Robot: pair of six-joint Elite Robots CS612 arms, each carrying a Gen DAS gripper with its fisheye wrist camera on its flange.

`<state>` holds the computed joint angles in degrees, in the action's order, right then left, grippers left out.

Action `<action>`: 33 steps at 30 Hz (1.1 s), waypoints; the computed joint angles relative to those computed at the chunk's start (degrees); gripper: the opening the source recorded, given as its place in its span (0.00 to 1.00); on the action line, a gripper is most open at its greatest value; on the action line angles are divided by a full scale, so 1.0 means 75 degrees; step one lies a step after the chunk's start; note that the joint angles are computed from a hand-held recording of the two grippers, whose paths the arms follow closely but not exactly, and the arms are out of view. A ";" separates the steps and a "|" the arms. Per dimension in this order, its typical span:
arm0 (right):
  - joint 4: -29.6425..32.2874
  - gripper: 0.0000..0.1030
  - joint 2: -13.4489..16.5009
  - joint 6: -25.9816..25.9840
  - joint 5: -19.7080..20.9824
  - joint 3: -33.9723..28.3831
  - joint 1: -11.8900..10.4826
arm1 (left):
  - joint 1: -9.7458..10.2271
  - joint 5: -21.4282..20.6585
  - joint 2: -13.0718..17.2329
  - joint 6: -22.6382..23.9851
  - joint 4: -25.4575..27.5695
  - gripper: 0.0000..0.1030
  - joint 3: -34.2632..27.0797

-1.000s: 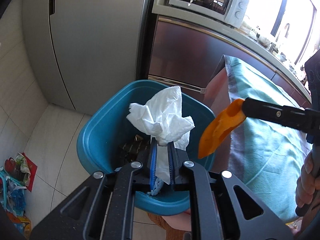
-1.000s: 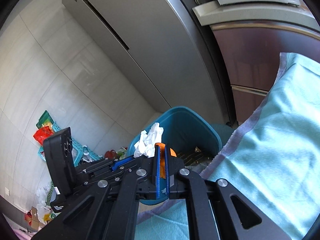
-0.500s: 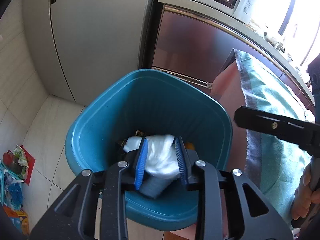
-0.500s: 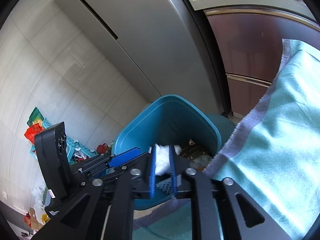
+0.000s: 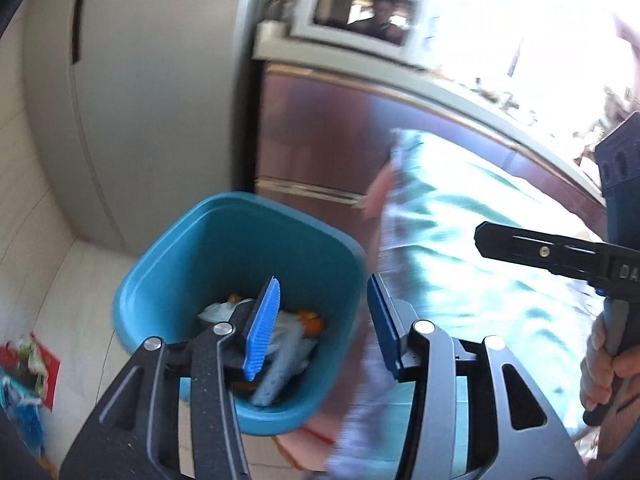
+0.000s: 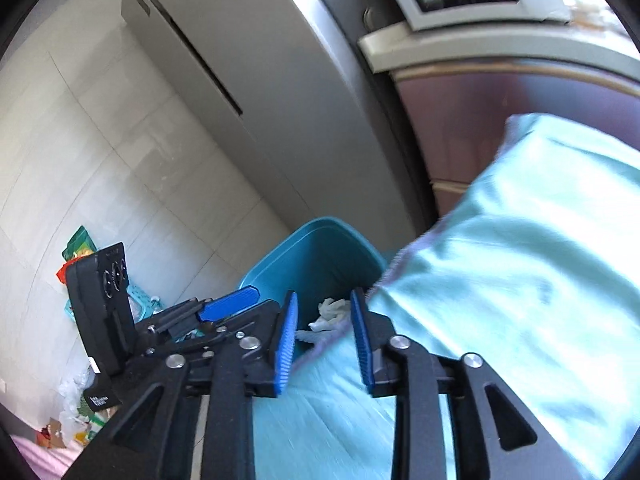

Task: Collect trash
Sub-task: 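Move both open tools back over the table toward the cup and packet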

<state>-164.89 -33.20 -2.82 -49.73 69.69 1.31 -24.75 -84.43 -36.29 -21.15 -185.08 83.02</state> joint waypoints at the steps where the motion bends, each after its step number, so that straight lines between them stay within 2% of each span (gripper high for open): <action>1: -0.0226 0.27 -0.0081 0.0078 -0.0032 0.0167 -0.0065 | -0.0047 -0.0100 -0.0003 0.0122 -0.0095 0.49 -0.0021; 10: -0.1773 0.32 -0.0566 0.0841 -0.0444 0.1313 -0.0583 | -0.0562 -0.0502 0.0040 0.0979 -0.0086 0.49 -0.0437; 19: -0.2521 0.34 -0.0792 0.1318 -0.0688 0.2000 -0.0899 | -0.1022 -0.0656 0.0119 0.1403 0.0184 0.49 -0.0738; 33: -0.3240 0.36 -0.0920 0.1949 -0.0986 0.2649 -0.1276 | -0.1209 -0.1096 0.0279 0.1634 0.0628 0.50 -0.1078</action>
